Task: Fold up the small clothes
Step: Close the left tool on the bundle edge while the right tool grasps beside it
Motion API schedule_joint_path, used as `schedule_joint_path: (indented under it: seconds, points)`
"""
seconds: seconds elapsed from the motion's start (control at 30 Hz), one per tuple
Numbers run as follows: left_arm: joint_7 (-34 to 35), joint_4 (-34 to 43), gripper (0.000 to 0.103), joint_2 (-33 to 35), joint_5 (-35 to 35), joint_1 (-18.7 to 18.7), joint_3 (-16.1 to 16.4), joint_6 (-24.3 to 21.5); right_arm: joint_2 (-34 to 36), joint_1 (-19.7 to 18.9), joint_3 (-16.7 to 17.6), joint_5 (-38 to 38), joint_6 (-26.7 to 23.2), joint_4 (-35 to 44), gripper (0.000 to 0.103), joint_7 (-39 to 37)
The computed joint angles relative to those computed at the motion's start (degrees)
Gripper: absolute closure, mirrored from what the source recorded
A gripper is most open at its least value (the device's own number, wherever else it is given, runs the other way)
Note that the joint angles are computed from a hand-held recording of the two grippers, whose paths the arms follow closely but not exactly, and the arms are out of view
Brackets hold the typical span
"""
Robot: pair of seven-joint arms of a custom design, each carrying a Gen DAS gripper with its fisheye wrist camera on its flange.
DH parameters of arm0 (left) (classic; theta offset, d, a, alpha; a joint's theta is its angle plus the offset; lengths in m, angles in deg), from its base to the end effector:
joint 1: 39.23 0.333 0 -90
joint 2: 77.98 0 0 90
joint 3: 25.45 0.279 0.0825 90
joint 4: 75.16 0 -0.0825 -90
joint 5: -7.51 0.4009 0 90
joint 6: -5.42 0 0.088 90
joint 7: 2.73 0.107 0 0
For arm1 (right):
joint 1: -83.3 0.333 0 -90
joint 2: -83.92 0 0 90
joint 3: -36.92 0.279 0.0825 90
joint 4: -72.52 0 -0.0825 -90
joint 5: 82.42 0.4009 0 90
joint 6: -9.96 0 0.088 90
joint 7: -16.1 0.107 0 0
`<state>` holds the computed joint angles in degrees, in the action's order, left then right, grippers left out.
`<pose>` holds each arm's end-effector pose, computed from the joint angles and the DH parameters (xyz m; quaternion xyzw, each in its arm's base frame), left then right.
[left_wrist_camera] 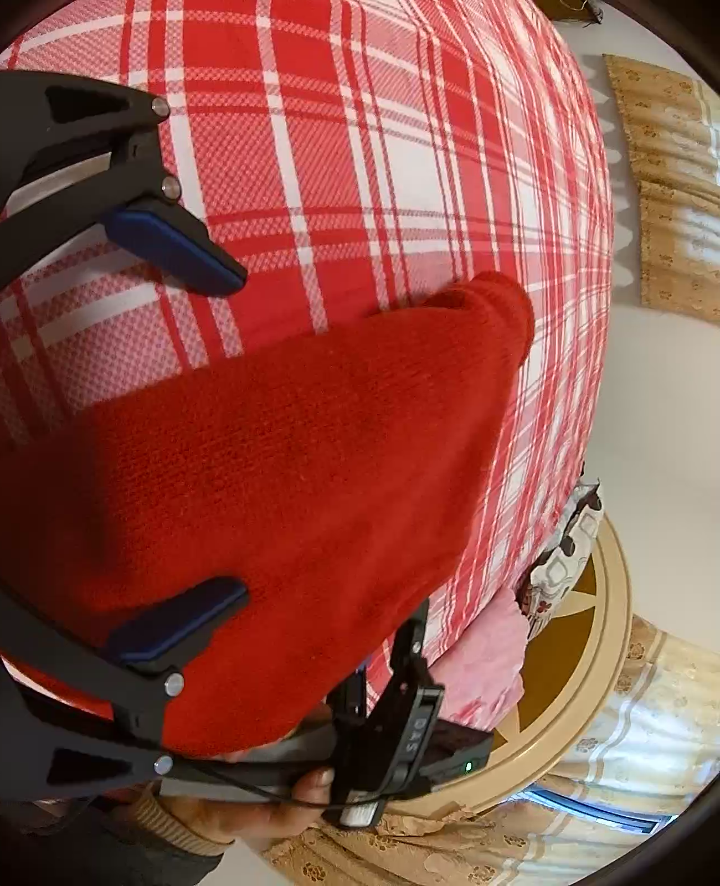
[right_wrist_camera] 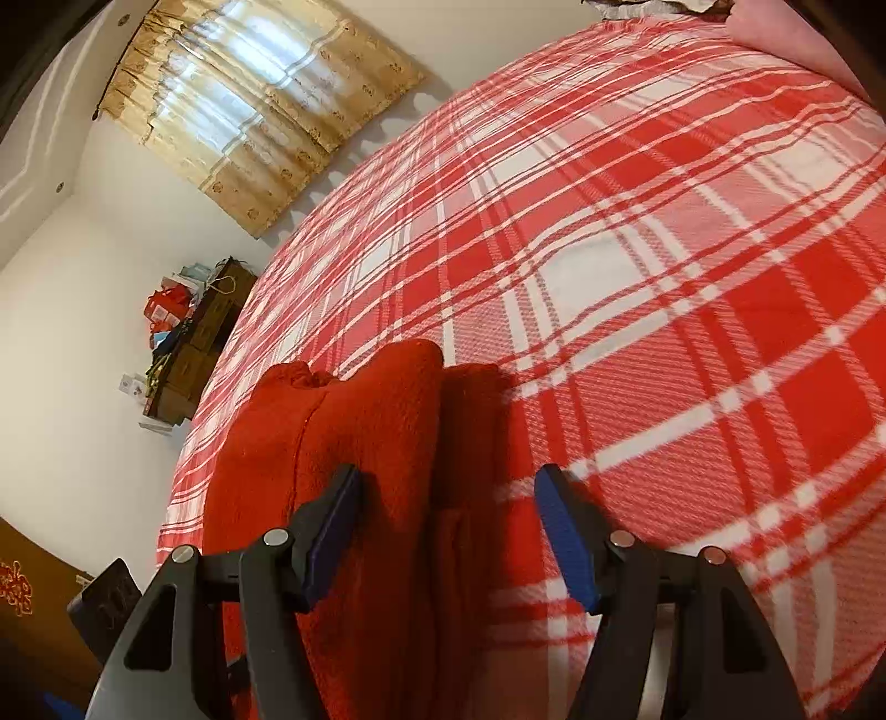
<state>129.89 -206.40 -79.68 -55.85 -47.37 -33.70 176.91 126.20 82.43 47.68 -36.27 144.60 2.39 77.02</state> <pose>0.5435 -0.0937 0.3718 -0.6524 0.6443 -0.3793 0.1238 0.7673 0.1039 0.3536 -0.6822 0.5994 0.0760 0.4118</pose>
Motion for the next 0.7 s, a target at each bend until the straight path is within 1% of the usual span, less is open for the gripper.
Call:
schedule_joint_path:
  seconds: [0.1, 0.23, 0.37, 0.47, 0.5, 0.53, 0.57, 0.63, 0.7]
  points:
    - [-0.2, 0.1, 0.0, 0.1, 0.4, 0.0, 0.0, -0.4, 2.0, 0.0, 0.5, -0.1, -1.6, 2.9, 0.038, -0.1]
    - [1.4, 0.5, 0.0, 0.1, -1.2, 0.1, 0.1, -1.5, 4.1, -1.0, 1.8, 1.1, -4.3, 5.8, 0.038, -1.5]
    - [1.5, 0.9, 0.0, 0.3, -1.0, 0.3, -0.1, -2.2, 7.7, -2.0, 3.1, 2.7, -9.2, 10.6, 0.038, -2.5]
    - [2.0, 1.1, 0.0, 0.3, -1.5, 0.4, -0.2, -2.7, 8.5, -1.7, 3.0, 2.8, -9.9, 11.8, 0.039, -1.9]
    - [2.2, 1.1, 0.0, 0.3, -1.6, 0.4, -0.2, -2.8, 8.3, -1.6, 2.9, 2.8, -9.6, 11.4, 0.043, -2.1]
    - [2.4, 1.1, 0.0, 0.3, -1.8, 0.5, -0.2, -2.9, 8.3, -1.5, 2.9, 2.8, -9.6, 11.4, 0.058, -2.2]
    - [2.6, 1.1, 0.0, 0.3, -2.2, 0.5, -0.2, -3.1, 8.6, -1.8, 3.2, 3.2, -10.3, 11.8, 0.063, -2.3]
    - [4.4, 1.1, 0.0, 0.0, -4.3, 0.5, -0.1, -3.7, 10.0, -3.1, 4.4, 5.6, -12.0, 13.0, 0.069, -1.8]
    - [7.0, 1.3, 0.0, -0.1, -7.4, 0.6, 0.2, -4.5, 11.3, -3.7, 4.7, 6.8, -13.1, 14.4, 0.071, 0.0]
